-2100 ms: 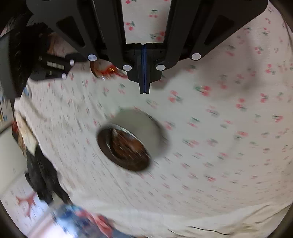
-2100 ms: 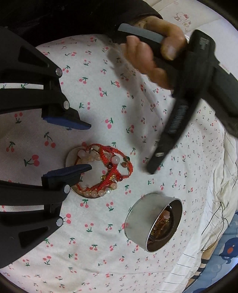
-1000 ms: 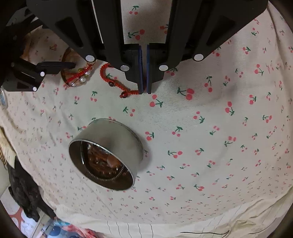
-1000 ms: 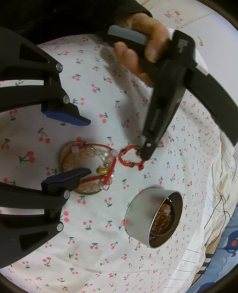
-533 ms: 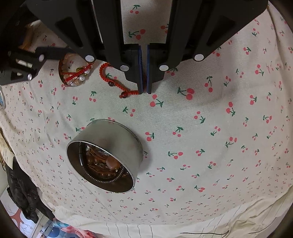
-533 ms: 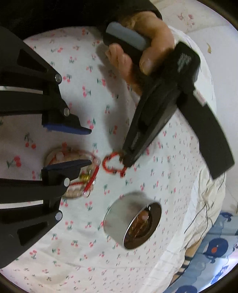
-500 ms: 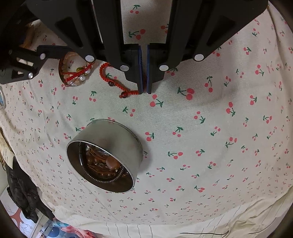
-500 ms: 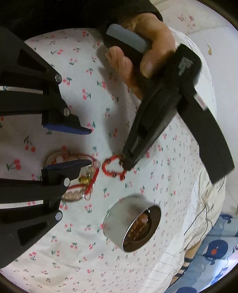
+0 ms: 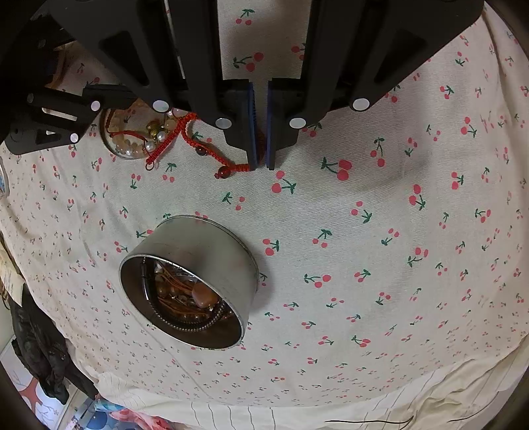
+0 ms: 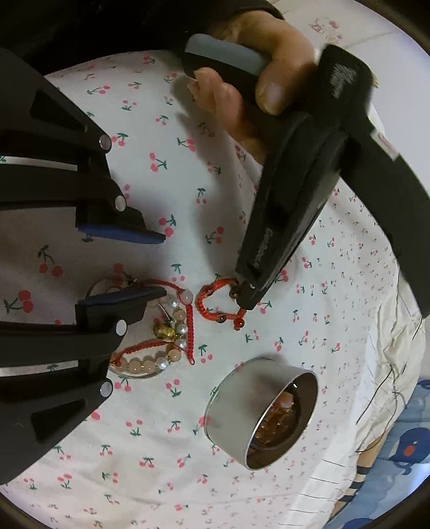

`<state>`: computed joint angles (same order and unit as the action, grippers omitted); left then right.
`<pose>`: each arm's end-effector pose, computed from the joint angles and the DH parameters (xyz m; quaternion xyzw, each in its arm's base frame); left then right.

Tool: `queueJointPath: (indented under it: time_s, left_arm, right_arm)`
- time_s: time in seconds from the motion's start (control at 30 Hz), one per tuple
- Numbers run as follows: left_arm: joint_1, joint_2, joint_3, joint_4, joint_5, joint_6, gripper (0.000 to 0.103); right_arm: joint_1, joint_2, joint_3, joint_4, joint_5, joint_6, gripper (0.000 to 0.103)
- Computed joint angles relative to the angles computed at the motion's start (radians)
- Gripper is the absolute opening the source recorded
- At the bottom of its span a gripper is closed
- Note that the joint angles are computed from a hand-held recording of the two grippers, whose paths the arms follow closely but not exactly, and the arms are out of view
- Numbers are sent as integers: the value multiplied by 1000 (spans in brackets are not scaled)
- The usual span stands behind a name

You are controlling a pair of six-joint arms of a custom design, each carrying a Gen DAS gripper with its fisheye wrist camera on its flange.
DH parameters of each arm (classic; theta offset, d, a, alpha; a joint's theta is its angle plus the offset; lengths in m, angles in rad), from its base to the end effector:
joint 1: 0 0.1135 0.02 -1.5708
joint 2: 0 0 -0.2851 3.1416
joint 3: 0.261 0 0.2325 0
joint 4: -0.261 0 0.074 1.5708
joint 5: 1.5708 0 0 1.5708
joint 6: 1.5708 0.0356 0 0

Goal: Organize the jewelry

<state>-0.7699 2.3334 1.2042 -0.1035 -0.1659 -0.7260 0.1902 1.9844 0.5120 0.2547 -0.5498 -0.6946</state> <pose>0.2937 -0.2766 0.0393 0.0076 0.9824 -0.0542 0.1785 0.2444 0.0660 0.0590 -0.4487 0.8359 0.2166 0.2304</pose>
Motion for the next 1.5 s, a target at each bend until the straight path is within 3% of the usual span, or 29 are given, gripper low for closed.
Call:
queueJointPath:
  time_s: [0.27,0.57,0.83,1.03,1.1,1.17,1.3,1.5]
  left_arm:
    - [3,0,-3,5,5,4,6]
    - [3,0,-2,5,6,3,6]
    - [12,-6,-20,33,32,-10,7]
    - [43,-24,-86,138,118,-17,19]
    - [31,-21,-77,128,89,-13,15]
    - [13,-14,-48,91,55,14,3]
    - [9,-54,-87,141,51,17,1]
    - [42,-141,-220,306,117,-1,1]
  right_arm:
    - [8,-6,-10,61,45,21,3]
    - [-79,-93,-9,-46,-38,-37,2]
    - [-189,-113,89,-236,-201,-54,2]
    - [-252,-101,153,-362,-313,-64,2]
    - [-273,-88,185,-405,-356,-62,2]
    - [-298,-88,201,-447,-386,-75,2]
    - [-354,-72,260,-557,-461,-102,2]
    - [-420,-65,326,-697,-548,-159,2]
